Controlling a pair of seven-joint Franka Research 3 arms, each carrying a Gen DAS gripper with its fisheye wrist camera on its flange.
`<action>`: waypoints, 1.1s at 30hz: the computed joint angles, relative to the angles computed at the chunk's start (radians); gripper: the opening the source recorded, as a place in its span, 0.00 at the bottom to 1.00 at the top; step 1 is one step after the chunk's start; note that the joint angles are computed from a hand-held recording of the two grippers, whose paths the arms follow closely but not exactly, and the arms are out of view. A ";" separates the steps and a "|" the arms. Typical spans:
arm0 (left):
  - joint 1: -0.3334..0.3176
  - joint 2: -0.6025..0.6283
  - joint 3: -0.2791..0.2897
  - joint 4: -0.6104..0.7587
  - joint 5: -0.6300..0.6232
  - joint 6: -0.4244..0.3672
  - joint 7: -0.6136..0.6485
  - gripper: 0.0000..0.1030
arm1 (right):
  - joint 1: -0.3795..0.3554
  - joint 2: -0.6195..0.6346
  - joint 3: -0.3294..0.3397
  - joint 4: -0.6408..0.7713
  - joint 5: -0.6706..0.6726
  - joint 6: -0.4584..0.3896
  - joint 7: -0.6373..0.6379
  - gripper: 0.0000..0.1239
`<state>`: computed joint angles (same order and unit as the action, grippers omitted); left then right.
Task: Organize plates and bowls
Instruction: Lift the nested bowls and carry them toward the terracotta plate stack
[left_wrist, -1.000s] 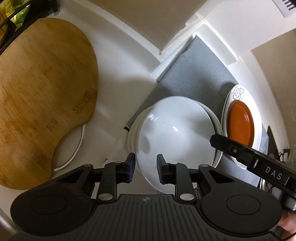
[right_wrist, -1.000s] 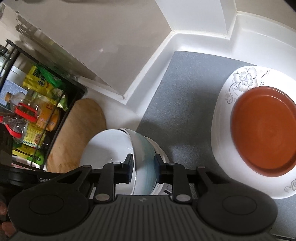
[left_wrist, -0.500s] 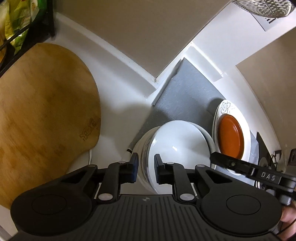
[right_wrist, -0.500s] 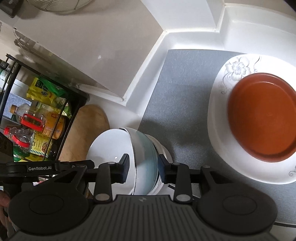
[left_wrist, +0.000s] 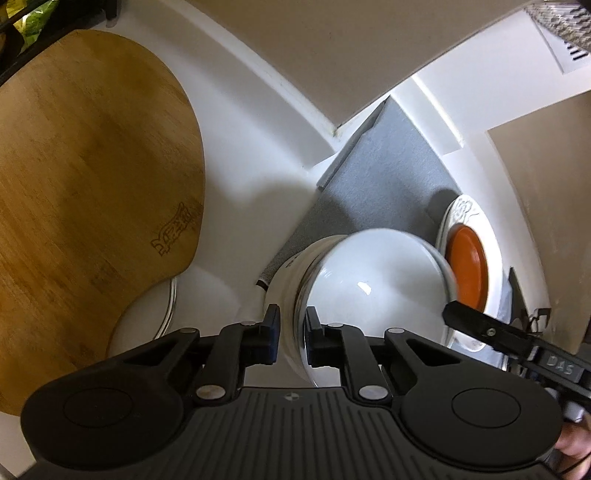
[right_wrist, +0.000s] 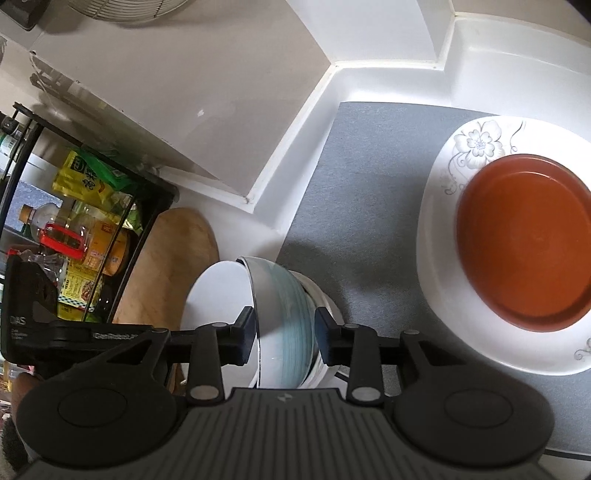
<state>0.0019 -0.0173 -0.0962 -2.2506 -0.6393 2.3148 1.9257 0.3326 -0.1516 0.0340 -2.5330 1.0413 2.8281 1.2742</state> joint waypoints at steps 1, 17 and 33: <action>0.003 -0.010 0.003 -0.002 -0.014 -0.004 0.013 0.14 | 0.001 -0.007 -0.001 -0.004 0.009 0.004 -0.004 0.30; 0.015 0.013 0.013 -0.002 -0.089 -0.041 0.086 0.14 | -0.008 -0.017 -0.036 -0.006 0.237 -0.065 -0.172 0.16; 0.046 0.061 -0.012 0.024 -0.097 -0.057 0.093 0.18 | -0.057 -0.047 -0.016 -0.014 0.388 -0.124 -0.270 0.44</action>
